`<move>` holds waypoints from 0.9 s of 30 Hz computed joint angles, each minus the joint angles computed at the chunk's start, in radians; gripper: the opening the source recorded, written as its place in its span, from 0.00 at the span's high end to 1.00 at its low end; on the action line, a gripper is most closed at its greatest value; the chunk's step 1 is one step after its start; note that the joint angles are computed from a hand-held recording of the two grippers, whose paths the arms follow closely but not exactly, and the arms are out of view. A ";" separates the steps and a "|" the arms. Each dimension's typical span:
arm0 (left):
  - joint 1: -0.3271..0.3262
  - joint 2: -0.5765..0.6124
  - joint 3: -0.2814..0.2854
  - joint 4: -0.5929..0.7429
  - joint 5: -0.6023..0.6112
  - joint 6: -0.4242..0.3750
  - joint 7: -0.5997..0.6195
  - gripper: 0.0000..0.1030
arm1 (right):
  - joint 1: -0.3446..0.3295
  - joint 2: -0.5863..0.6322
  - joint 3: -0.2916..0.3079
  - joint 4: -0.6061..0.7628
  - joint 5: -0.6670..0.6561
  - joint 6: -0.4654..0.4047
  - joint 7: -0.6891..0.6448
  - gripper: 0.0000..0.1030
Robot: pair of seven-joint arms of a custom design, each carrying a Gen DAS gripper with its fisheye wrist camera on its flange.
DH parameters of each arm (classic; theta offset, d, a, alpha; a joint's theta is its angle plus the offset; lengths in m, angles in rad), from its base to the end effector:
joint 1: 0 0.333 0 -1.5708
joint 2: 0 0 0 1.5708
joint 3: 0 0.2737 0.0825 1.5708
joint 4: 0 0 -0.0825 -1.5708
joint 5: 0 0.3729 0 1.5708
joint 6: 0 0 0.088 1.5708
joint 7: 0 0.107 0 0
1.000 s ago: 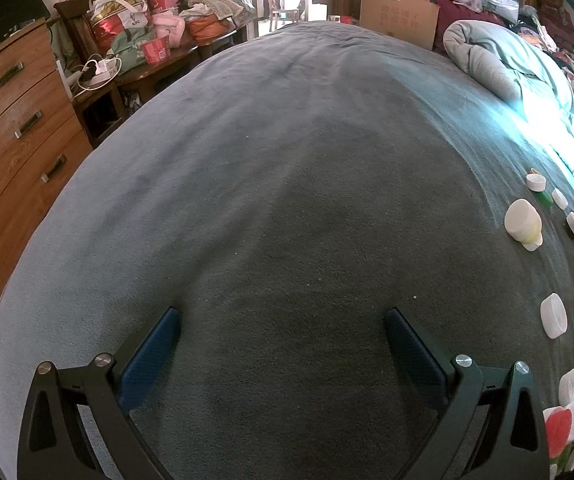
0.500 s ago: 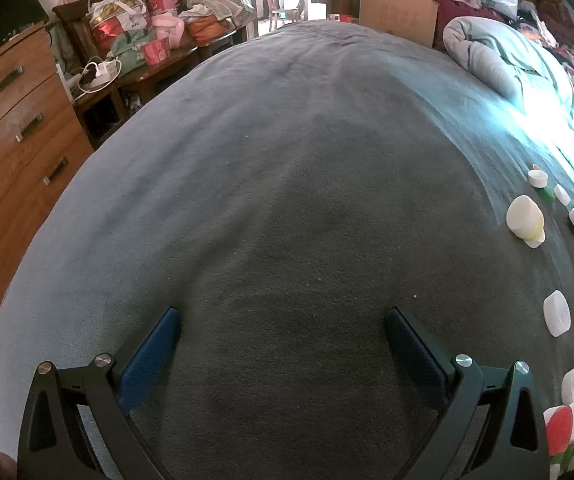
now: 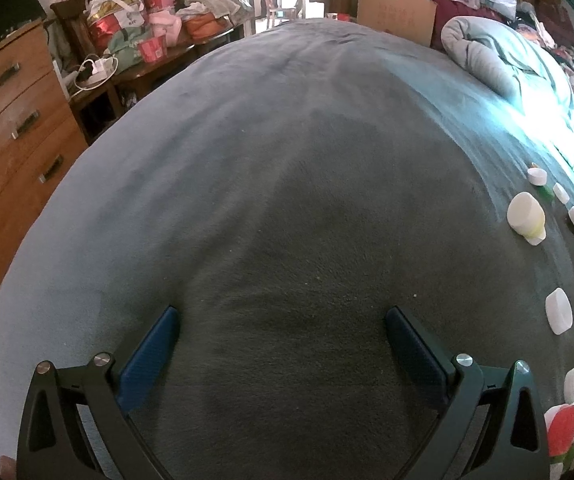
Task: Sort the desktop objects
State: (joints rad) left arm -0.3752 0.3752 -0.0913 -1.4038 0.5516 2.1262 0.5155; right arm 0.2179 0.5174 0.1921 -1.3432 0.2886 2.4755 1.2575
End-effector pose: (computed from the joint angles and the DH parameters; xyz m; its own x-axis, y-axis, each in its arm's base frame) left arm 0.6214 -0.2758 0.4969 0.3792 -0.9253 -0.0002 -0.7689 -0.3150 -0.5564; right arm 0.6729 0.2579 0.4708 0.5235 -0.8323 -0.1822 -0.7214 -0.3192 -0.6146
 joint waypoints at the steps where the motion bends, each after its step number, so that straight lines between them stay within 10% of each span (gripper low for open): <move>1: -0.002 0.005 0.000 0.010 0.000 -0.008 0.004 0.00 | 0.000 0.000 0.000 -0.001 0.000 0.000 0.000 0.00; 27: -0.023 0.021 0.006 0.037 0.026 -0.040 -0.049 0.00 | 0.027 0.013 -0.025 0.048 -0.069 -0.054 0.053 0.01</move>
State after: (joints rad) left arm -0.3978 0.3958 -0.0855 -1.3668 0.5775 2.0865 0.4664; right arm 0.2454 0.5309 0.1675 -1.2949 0.2199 2.4215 1.3104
